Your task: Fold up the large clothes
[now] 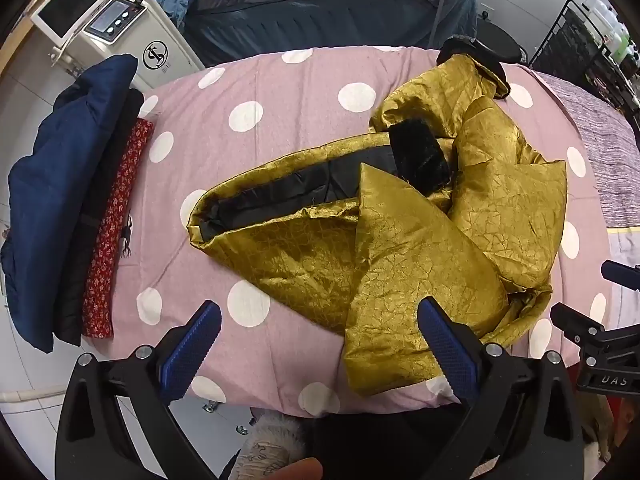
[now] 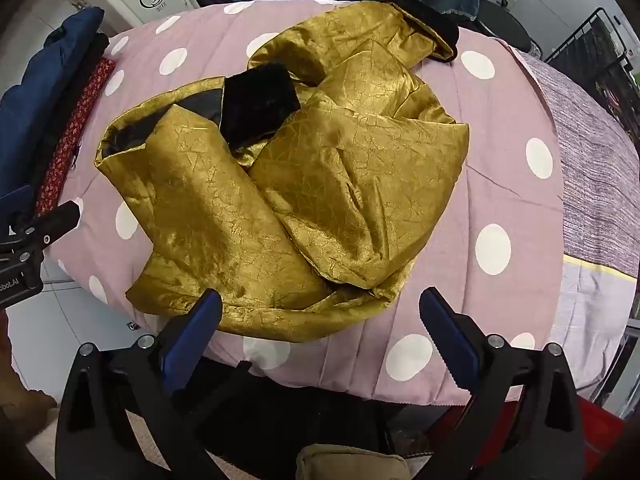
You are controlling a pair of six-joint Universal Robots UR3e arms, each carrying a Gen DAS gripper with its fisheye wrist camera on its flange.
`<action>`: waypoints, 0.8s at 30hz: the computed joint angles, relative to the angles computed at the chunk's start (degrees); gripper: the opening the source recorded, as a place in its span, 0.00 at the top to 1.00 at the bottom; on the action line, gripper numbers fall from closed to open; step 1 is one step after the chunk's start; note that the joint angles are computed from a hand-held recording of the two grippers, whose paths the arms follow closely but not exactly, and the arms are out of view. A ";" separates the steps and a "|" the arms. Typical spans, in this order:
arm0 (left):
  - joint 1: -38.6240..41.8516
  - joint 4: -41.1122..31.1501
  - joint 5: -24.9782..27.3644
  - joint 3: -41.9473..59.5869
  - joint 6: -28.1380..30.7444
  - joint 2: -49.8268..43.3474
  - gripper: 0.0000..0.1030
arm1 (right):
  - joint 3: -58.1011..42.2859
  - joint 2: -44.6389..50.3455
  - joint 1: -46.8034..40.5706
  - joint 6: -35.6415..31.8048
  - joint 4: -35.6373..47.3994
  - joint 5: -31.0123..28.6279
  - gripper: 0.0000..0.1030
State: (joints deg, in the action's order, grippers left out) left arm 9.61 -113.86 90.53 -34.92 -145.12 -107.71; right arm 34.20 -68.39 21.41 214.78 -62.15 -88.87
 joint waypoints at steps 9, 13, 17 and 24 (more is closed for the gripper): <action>-0.19 1.24 0.45 -2.82 -0.44 1.62 0.06 | 0.82 -0.20 0.21 -0.01 -0.56 -0.25 0.05; 0.54 -0.55 0.28 -0.88 0.23 0.35 0.06 | -0.22 -0.22 0.16 -0.15 0.26 -0.11 0.05; 0.37 -0.33 0.60 -1.60 0.34 0.31 0.06 | 4.44 -1.83 0.12 0.06 -2.19 0.29 0.05; -0.04 0.50 0.90 -2.85 0.17 0.56 0.06 | 0.08 0.86 -0.39 -0.70 0.78 0.78 0.05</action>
